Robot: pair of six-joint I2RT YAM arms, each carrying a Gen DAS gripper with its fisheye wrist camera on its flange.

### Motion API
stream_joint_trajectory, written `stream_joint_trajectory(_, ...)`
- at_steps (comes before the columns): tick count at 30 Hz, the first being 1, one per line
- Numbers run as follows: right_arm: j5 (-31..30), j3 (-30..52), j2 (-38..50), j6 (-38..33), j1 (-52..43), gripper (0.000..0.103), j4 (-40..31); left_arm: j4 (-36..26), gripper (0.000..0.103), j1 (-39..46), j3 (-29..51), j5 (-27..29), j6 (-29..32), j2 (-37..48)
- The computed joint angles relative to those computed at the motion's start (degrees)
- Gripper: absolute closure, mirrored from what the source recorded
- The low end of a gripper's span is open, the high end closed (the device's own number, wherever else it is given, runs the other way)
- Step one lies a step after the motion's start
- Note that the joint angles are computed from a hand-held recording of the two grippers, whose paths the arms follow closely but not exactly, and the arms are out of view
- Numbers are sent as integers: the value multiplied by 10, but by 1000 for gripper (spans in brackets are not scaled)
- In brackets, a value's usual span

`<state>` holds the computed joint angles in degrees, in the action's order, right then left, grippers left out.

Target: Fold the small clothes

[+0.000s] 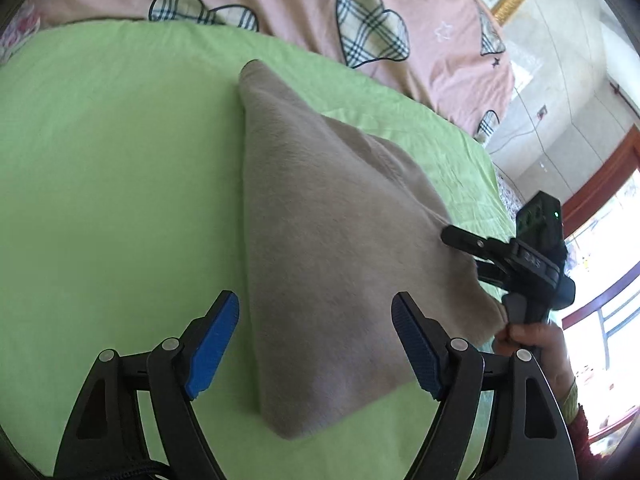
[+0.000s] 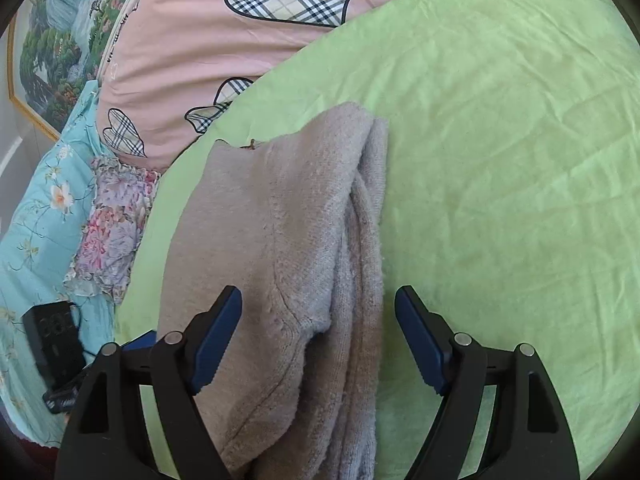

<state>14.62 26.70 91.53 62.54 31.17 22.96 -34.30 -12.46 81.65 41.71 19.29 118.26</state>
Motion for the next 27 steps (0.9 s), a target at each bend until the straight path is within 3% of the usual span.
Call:
stream_joint_trajectory(2,-19,-2,13,-8,-10,24,24,-3,24,-5,39,-4,-19,36)
stream_joint_trajectory(9,-75,8,62,-31,-47,24,80,-126,24,-32,257,52,-36,205)
stream_joint_trajectory(10,-80,12,68,-34,-50,31,82,-142,27,-36,287,59,-36,228)
stream_joint_trajectory(11,-90,15,76,-34,-54,37,89,-152,38,-40,311,67,-37,245)
stream_joint_trajectory(12,-109,13,88,-28,-61,53,110,-159,43,-42,328,72,-38,257)
stream_joint_trajectory(15,-103,13,98,-13,-55,62,126,-134,57,-41,297,72,-37,231)
stream_joint_trajectory(17,-78,16,84,-5,-34,65,115,-115,59,-37,256,66,-26,197)
stream_joint_trajectory(22,-29,62,82,-4,25,68,81,-112,60,14,178,69,17,122)
stream_joint_trajectory(27,-22,152,143,-24,74,68,80,-143,61,96,143,72,84,71)
